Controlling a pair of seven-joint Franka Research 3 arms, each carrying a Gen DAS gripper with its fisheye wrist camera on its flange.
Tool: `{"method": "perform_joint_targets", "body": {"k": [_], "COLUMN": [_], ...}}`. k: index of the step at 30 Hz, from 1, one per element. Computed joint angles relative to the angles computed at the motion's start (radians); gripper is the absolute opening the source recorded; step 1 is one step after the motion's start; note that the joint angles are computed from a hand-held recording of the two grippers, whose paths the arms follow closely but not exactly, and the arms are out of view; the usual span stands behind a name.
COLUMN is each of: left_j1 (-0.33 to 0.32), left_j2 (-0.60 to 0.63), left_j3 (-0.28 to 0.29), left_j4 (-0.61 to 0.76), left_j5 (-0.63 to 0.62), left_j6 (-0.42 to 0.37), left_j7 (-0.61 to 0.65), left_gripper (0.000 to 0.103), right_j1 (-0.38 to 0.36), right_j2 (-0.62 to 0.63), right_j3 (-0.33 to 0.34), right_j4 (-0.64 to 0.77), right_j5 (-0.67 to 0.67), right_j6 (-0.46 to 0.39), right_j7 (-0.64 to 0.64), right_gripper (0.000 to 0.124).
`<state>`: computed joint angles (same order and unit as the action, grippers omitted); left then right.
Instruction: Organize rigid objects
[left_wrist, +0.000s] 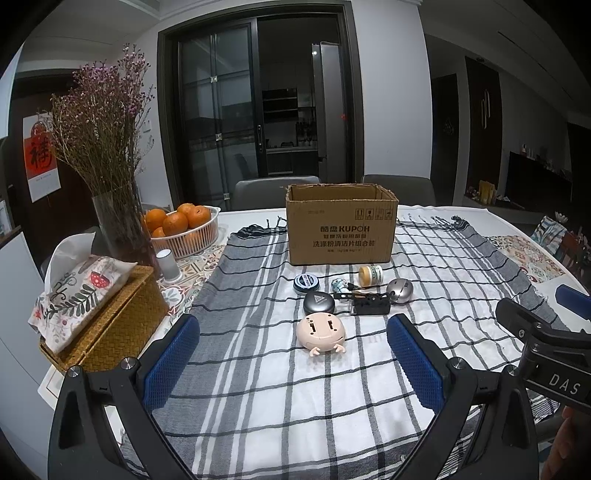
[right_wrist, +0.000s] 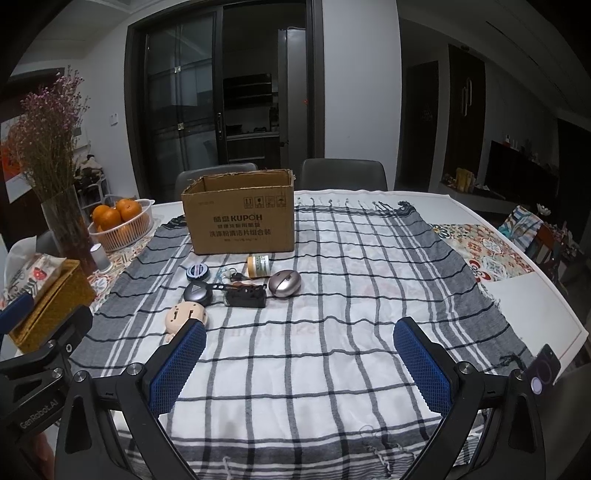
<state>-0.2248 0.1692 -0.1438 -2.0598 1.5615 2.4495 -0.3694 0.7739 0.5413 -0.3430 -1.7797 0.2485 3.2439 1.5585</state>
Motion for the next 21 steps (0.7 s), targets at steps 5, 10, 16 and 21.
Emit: {"method": "perform_joint_targets", "body": {"k": [5, 10, 16, 21], "left_j1": [-0.001, 0.0, 0.001, 0.001], "left_j2": [0.0, -0.003, -0.003, -0.005], "left_j3": [0.0, 0.001, 0.0, -0.001], "left_j4": [0.0, -0.003, -0.003, -0.005], "left_j5": [-0.001, 0.0, -0.001, -0.004], "left_j6": [-0.001, 0.003, 0.004, 0.005], "left_j7": [0.0, 0.001, 0.004, 0.006], "left_gripper": [0.103, 0.103, 0.103, 0.103], "right_j1": [0.0, 0.0, -0.001, -0.006], "right_j2": [0.002, 0.002, -0.003, -0.002], "right_j3": [-0.001, 0.0, 0.002, 0.006], "right_j4": [0.003, 0.003, -0.004, -0.001], "right_j5": [0.0, 0.001, 0.002, 0.003], "right_j6": [-0.002, 0.0, 0.002, 0.001], "right_j7": [0.001, 0.002, -0.002, -0.004], "right_gripper": [0.103, 0.103, 0.103, 0.103]}}
